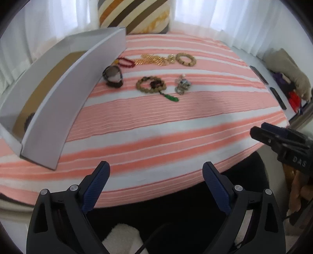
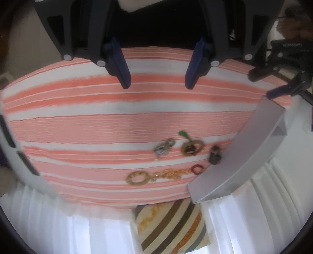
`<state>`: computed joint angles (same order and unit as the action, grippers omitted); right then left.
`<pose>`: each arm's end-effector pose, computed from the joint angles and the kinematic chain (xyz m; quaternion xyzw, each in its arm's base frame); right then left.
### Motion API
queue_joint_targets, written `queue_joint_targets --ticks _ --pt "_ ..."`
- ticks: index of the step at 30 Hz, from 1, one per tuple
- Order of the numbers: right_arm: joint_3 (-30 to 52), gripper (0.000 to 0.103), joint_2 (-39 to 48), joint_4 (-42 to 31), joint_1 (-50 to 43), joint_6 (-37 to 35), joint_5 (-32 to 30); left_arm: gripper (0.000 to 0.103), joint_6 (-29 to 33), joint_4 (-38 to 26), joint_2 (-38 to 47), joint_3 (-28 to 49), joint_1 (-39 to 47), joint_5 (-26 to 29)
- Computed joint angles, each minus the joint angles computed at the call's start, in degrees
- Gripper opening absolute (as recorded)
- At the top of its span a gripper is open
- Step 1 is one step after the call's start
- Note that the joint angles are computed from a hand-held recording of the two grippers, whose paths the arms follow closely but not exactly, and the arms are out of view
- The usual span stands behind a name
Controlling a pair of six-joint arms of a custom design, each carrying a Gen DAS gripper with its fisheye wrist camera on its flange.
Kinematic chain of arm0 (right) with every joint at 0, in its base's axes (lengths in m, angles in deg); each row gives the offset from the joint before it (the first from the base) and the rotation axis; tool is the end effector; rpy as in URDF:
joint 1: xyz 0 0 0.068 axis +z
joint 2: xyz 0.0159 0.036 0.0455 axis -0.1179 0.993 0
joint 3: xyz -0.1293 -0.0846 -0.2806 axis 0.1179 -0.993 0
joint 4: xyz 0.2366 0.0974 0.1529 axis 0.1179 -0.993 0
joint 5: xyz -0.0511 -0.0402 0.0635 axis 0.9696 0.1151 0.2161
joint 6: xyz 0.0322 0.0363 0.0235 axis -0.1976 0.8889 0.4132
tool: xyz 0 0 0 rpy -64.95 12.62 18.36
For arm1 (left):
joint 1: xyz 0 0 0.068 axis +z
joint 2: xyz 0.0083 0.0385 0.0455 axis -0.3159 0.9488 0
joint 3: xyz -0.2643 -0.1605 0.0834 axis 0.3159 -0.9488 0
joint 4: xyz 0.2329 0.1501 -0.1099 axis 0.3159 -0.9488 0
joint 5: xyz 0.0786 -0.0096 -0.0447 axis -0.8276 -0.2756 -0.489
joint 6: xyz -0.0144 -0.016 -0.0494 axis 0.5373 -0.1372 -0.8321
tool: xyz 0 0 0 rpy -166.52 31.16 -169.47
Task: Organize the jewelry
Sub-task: 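Withdraw both tools from the box back over the jewelry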
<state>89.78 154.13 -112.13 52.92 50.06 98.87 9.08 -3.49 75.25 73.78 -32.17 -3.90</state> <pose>0.1661 0.2448 0.1709 0.1881 0.9293 0.0190 0.3174 0.3226 -0.0875 0.2106 0.2745 0.9315 -0.1110 0.2115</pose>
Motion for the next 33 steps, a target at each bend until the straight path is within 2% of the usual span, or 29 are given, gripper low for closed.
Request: queue_joint_targets --ticks 10,17,27,33 --pt "1.46 0.059 0.65 2.51 -0.63 -4.00 -2.12 0.096 -1.44 -2.35 4.18 3.91 2.45 0.84" --pt "0.53 0.059 -0.99 5.32 -4.53 -7.19 -3.83 0.096 -3.07 -1.30 7.56 7.31 2.53 0.96" --pt "-3.87 0.059 1.20 17.14 -16.08 -14.28 -16.85 0.095 -4.63 -2.06 15.95 13.30 1.69 -0.93" --pt "-2.88 0.059 1.89 17.61 -19.96 -18.25 -18.01 0.095 -5.32 -1.89 18.52 17.33 1.50 -1.38"
